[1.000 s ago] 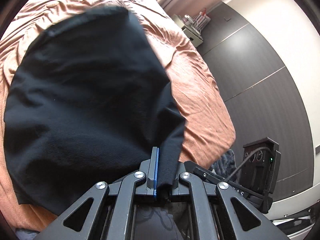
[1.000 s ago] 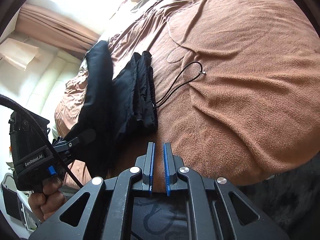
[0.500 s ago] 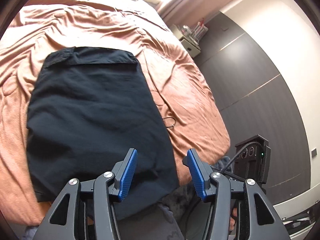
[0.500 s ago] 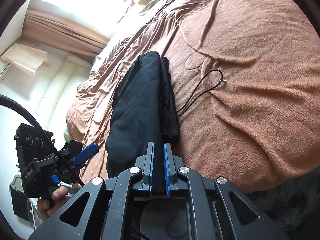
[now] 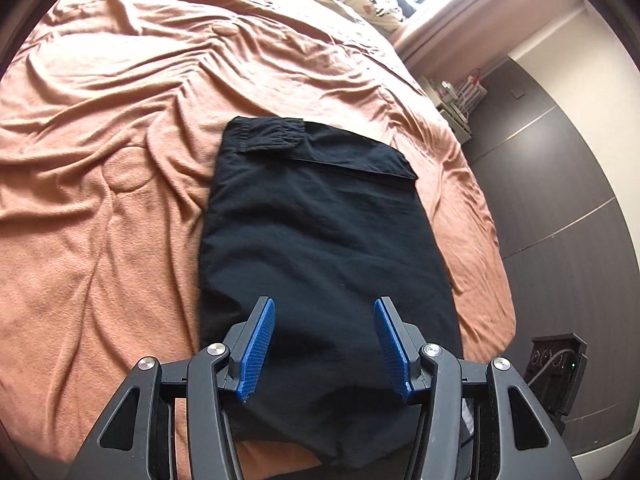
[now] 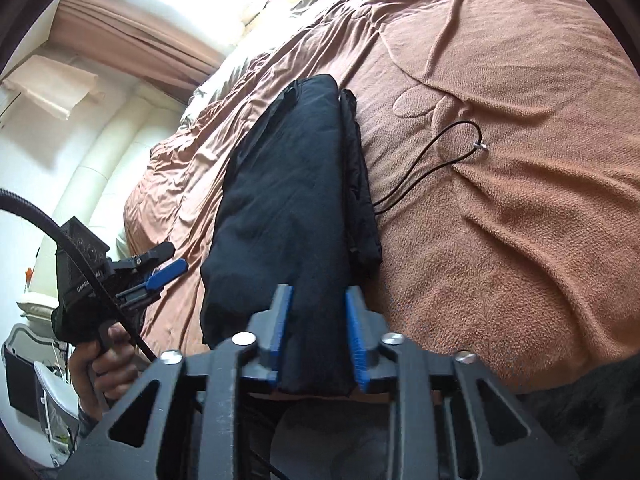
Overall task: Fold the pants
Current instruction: 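Lower both open tools around the folded black pants stack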
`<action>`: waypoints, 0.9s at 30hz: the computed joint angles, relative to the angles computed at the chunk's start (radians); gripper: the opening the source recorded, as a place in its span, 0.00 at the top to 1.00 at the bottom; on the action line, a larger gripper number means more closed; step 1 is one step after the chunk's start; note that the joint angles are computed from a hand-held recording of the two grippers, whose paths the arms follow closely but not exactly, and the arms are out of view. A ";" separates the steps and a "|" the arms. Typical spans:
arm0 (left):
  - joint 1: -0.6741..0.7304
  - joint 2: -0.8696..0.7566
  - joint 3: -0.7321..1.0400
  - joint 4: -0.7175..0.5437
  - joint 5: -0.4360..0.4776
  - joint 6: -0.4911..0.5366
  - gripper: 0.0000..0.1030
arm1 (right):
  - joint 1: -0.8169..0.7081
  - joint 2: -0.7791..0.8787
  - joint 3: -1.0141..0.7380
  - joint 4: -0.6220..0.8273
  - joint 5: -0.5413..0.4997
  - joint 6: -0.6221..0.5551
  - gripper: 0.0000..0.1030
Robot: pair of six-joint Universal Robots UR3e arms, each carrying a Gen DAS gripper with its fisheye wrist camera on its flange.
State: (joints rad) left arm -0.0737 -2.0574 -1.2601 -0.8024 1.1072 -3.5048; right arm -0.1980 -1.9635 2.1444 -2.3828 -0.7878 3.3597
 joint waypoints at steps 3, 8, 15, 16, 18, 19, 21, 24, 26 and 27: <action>0.026 -0.004 -0.016 -0.007 0.012 0.003 0.48 | -0.007 -0.024 0.031 -0.009 0.010 -0.006 0.96; 0.064 -0.011 -0.046 -0.018 0.017 0.019 0.48 | -0.022 -0.060 0.048 0.041 0.025 -0.043 0.97; 0.092 -0.035 -0.069 -0.010 -0.011 0.023 0.48 | -0.045 -0.055 -0.020 0.149 0.040 -0.116 0.91; 0.092 -0.034 -0.074 -0.005 -0.011 0.024 0.48 | -0.049 -0.050 -0.028 0.149 0.037 -0.117 0.85; 0.096 -0.042 -0.072 0.003 -0.019 0.024 0.48 | -0.063 -0.039 -0.044 0.143 0.038 -0.122 0.65; 0.099 -0.045 -0.073 0.009 -0.025 0.022 0.48 | -0.072 -0.034 -0.049 0.139 0.040 -0.123 0.51; 0.105 -0.052 -0.074 0.021 -0.040 0.017 0.48 | -0.089 -0.020 -0.056 0.121 0.051 -0.123 0.41; 0.110 -0.070 -0.056 0.021 -0.054 0.016 0.48 | -0.085 0.045 -0.100 0.097 0.046 -0.124 0.40; 0.113 -0.081 -0.048 0.022 -0.067 0.017 0.48 | -0.070 0.115 -0.143 0.081 0.043 -0.132 0.40; 0.114 -0.085 -0.045 0.023 -0.074 0.016 0.48 | -0.059 0.151 -0.172 0.081 0.035 -0.133 0.40</action>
State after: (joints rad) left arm 0.0398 -2.1429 -1.3052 -0.7790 1.0334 -3.4888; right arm -0.2573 -1.8122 1.9727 -2.3014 -0.7532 3.2268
